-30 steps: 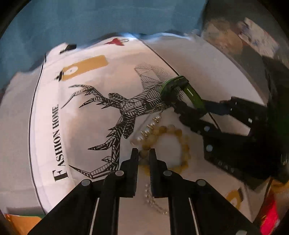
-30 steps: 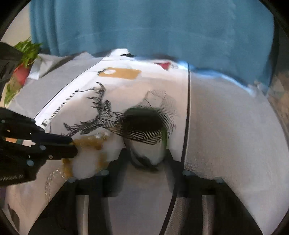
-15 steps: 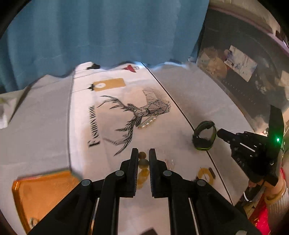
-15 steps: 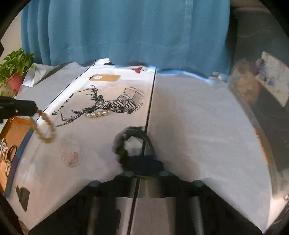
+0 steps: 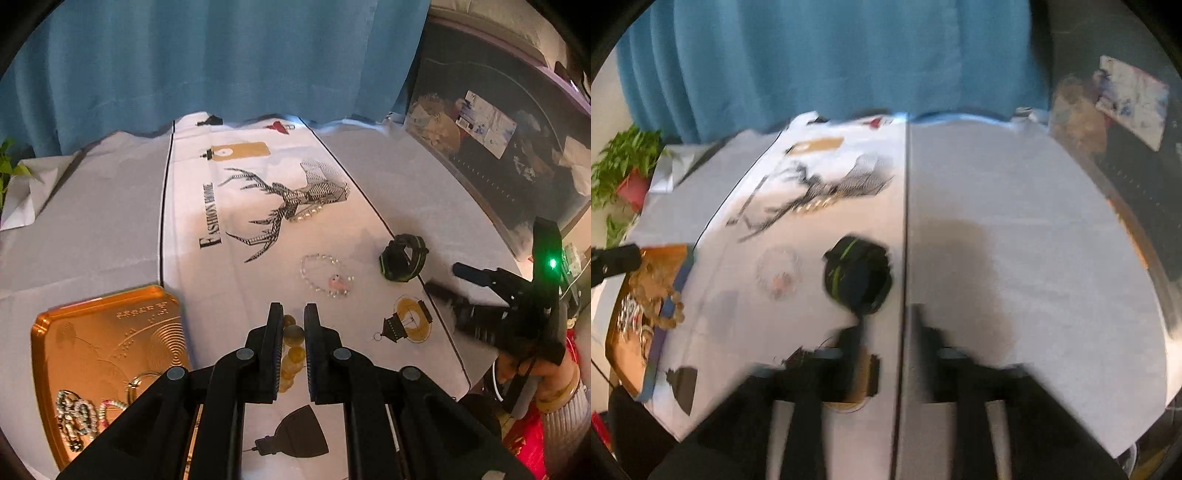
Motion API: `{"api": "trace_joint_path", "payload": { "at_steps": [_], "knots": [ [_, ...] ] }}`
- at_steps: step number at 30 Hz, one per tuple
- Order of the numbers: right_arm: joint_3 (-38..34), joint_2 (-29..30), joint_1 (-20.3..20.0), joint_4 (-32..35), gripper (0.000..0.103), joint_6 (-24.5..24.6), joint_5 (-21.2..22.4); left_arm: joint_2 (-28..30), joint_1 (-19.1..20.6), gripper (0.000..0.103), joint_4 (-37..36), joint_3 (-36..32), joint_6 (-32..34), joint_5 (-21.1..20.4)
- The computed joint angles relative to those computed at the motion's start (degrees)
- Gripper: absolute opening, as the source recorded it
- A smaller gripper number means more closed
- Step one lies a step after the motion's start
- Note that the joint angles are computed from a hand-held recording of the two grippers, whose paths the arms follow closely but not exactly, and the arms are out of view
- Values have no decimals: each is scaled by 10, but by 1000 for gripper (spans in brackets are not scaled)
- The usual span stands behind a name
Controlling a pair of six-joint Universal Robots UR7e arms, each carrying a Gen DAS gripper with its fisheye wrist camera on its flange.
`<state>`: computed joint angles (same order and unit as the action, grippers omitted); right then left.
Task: Organize jewelry
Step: 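Grasp the black green-striped watch with the right gripper while the left grasps the amber bead bracelet, then lower the amber bead bracelet into the tray with the left gripper while the right holds the watch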
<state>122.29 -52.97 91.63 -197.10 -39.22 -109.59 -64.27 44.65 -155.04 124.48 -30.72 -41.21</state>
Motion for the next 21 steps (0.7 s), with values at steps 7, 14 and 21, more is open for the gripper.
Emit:
{"api": "trace_joint_path", "payload": {
  "at_steps": [7,14,21],
  "knots": [
    [-35,69,1,-40,82,-53,1,30,37,9,-17,-19,18,-19],
    [-81,118,0,-53,50,-56,-25,34,62,9,-13,-21,9,-22],
    [13,45,8,-95,50,-13,-6,-11,-8,9,11,14,-23,19]
  ]
}}
